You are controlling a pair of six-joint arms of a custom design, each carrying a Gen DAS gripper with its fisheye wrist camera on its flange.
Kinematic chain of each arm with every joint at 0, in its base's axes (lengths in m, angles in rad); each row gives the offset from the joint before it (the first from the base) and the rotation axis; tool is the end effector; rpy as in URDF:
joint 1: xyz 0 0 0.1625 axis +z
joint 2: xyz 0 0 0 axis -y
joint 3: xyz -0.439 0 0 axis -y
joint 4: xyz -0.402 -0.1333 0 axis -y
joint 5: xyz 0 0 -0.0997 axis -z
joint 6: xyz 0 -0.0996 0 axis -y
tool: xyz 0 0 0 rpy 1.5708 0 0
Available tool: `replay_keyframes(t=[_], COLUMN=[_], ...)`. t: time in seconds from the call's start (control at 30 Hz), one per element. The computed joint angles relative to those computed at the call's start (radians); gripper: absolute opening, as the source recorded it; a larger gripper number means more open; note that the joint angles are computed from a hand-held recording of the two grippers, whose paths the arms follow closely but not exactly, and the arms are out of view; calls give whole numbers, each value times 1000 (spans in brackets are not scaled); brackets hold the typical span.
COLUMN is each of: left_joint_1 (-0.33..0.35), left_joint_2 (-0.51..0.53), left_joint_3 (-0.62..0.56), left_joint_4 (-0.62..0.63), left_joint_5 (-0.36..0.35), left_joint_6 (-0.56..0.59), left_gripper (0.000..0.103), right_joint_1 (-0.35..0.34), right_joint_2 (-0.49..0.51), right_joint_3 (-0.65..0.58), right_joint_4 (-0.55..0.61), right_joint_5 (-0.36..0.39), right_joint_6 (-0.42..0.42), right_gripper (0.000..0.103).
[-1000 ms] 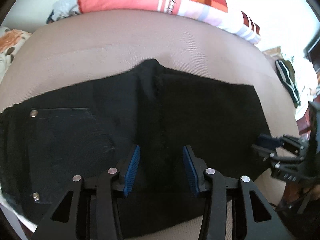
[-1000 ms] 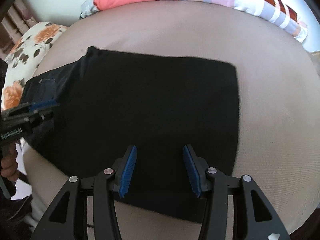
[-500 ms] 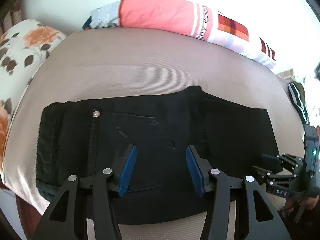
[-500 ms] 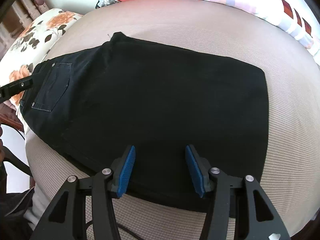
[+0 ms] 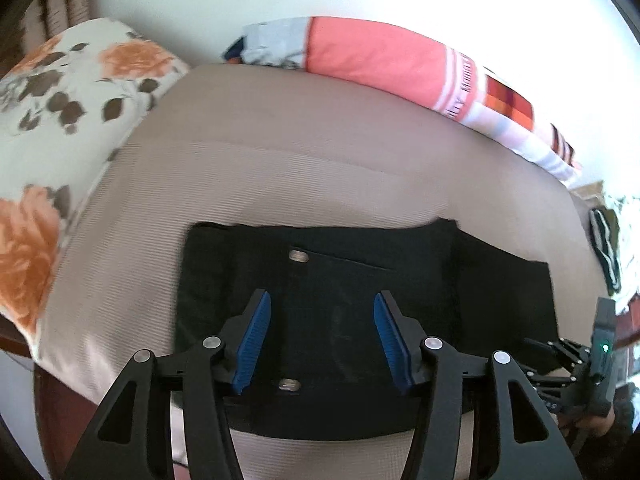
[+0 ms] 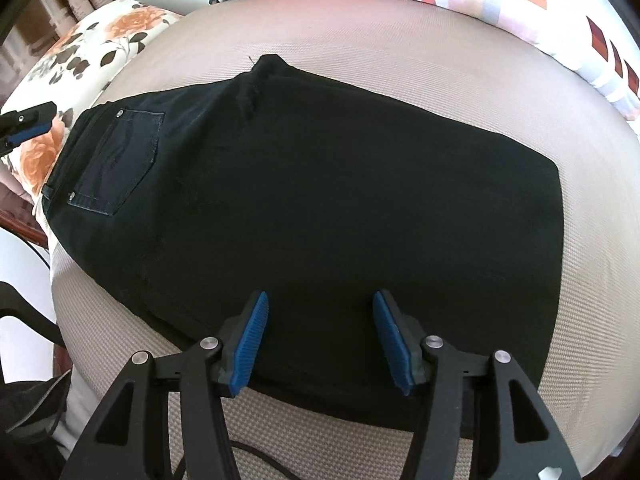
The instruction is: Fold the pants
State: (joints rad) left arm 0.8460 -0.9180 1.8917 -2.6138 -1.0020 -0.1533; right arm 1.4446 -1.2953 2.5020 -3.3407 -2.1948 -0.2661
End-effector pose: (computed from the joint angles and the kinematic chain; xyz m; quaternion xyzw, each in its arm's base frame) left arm -0.2565 -0.5716 0.1020 0.2611 0.9231 -0.1493 0.2397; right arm 0.0254 -0.3964 0.1942 -0.0212 -0.9180 0.2019 0.3408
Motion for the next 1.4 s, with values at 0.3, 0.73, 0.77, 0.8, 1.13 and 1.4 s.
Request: replay_keyframes(t=[0.3,0.73,0.77,0.8,1.13,1.4], left_joint_1=[107,292,302,313,396,457], left_joint_2=[-45,-64,-60,-51,17,73], left_joint_3=[-30,-69,-77,-89,-186,-301], left_joint_4=[66,111,120,135,212,341], left_joint_5=[-2,-301,-322,-337,-502,-679], left_joint_6=[-35,-81,-78,-78,-41,40], left_gripper=[57,57,57,57,57,57], right_joint_1=[28,32,31,31,82,127], right_joint_2=[32,9,4,2,31,59], right_joint_3=[-39,-78,-80,-83,-121,-164], right_joint_4=[43,114,115,110,74,44], right_joint_5=[-8,93,103,113,21,-61], right_joint_6=[17,115,124,133,216,276], right_gripper=[55,54,54,54,56,56])
